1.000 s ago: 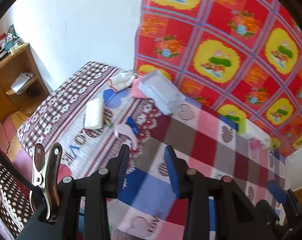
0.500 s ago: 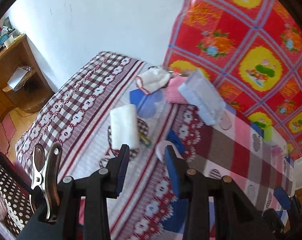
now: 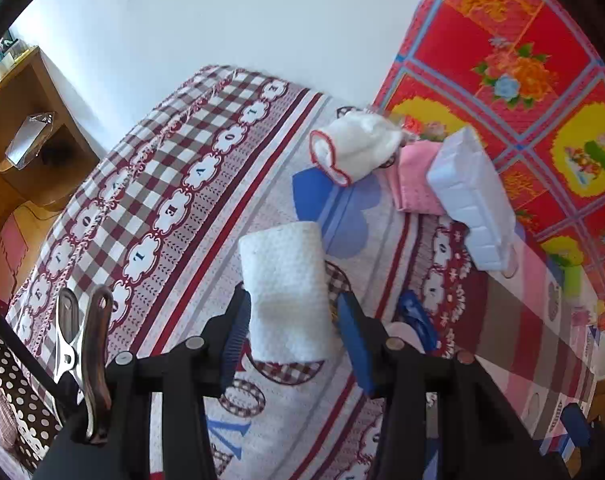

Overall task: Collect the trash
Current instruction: 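Close the left tool on the white tissue while the right tool approaches the green-capped glue stick, then lift the white tissue with the left tool while the right tool closes on the glue stick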

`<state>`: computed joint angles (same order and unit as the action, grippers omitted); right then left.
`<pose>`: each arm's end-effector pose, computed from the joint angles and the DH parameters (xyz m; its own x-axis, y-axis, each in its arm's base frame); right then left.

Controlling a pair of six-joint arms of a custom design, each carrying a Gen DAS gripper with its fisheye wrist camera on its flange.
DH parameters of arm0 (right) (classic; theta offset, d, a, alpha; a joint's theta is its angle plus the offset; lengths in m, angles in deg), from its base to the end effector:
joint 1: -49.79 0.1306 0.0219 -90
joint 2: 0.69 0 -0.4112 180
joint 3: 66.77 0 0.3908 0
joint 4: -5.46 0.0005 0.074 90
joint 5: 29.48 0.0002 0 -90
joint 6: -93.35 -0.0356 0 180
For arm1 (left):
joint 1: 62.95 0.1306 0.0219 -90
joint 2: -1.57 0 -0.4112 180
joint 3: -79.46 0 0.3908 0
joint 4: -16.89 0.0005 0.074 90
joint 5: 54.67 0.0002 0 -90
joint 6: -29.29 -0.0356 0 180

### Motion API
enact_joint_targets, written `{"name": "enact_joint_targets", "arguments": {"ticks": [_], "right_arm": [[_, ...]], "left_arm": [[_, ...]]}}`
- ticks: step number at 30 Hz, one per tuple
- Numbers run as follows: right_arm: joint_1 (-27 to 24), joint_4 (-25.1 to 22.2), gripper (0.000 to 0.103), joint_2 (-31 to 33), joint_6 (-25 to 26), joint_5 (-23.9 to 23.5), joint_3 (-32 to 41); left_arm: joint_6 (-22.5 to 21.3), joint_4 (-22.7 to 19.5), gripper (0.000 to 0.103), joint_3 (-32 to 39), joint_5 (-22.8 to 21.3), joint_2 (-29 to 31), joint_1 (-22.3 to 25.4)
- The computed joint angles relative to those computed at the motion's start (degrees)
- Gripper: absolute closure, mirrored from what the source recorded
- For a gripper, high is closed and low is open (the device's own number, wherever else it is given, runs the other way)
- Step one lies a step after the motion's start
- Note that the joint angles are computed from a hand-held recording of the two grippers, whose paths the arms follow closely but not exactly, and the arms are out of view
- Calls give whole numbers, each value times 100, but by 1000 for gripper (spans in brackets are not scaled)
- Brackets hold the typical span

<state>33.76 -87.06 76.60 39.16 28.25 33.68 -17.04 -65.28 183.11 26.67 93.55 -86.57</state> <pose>0.3196 -0.0726 0.5879 -0.7602 -0.2963 -0.5782 -0.4836 0.8524 0.1989 0.4189 -0.1779 0.5176 -0.8664 -0.3662 -0.3395 -0.3432 0.9305 -0.1278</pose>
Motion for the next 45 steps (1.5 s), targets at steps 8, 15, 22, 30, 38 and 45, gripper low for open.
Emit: {"name": "enact_joint_targets", "arguments": {"ticks": [8, 15, 22, 30, 38, 45], "right_arm": [[294, 52, 50, 134, -39, 183, 19], [583, 65, 51, 225, 44, 244, 50], [862, 81, 51, 329, 65, 239, 35], [1189, 34, 51, 447, 202, 182, 13], [1713, 211, 52, 621, 180, 17, -59], [2151, 568, 66, 742, 23, 125, -160]], "left_arm": [[26, 126, 52, -41, 110, 166, 88], [26, 451, 75, -148, 215, 76, 119], [-63, 370, 91, 9, 21, -11, -34], [311, 200, 91, -127, 5, -341, 33], [454, 193, 91, -537, 14, -697, 168], [568, 213, 91, -714, 66, -862, 157]]}}
